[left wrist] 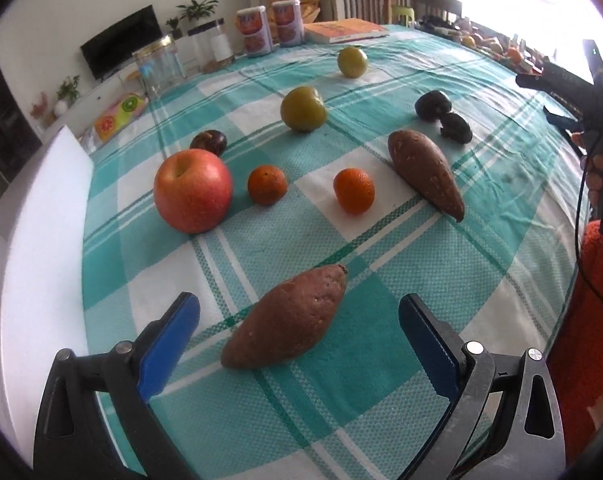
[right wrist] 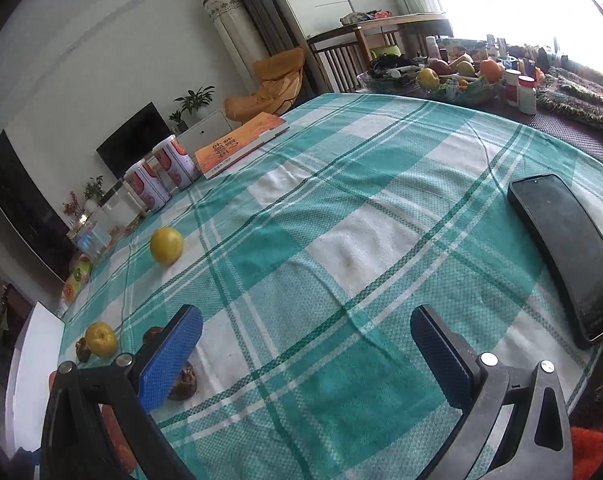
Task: Organize fruits
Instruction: 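Grasp the sweet potato with the left tool while the right tool grasps a dark round fruit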
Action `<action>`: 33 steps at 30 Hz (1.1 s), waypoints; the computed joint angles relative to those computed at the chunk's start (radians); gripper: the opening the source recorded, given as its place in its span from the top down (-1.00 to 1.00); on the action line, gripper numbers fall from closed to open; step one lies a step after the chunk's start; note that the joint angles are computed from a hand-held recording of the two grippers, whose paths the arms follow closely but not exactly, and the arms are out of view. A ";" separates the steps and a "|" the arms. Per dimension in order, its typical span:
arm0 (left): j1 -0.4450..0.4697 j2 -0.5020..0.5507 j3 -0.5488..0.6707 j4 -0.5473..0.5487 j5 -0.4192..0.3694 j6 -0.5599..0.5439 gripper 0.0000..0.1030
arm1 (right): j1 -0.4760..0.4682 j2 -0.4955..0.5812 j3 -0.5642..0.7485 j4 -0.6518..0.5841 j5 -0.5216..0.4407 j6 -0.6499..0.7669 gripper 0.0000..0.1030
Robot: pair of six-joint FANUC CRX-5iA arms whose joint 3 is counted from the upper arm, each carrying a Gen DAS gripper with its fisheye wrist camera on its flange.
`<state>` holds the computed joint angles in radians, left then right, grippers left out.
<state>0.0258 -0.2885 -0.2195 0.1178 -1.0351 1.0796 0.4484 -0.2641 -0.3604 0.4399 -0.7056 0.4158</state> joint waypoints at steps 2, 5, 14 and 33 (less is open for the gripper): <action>-0.011 0.015 0.010 -0.027 0.011 -0.019 -0.93 | -0.009 0.011 0.068 -0.190 -0.038 0.171 -1.00; 0.009 0.023 -0.002 0.001 0.021 -0.060 -0.93 | -0.022 0.044 0.154 -0.369 -0.131 0.358 -1.00; 0.005 0.039 -0.024 0.020 0.045 -0.045 0.08 | 0.001 0.121 0.269 -0.462 -0.254 0.520 -0.77; 0.262 -0.130 -0.153 0.435 -0.066 -0.001 0.18 | 0.039 0.180 0.391 -0.579 -0.354 0.658 0.23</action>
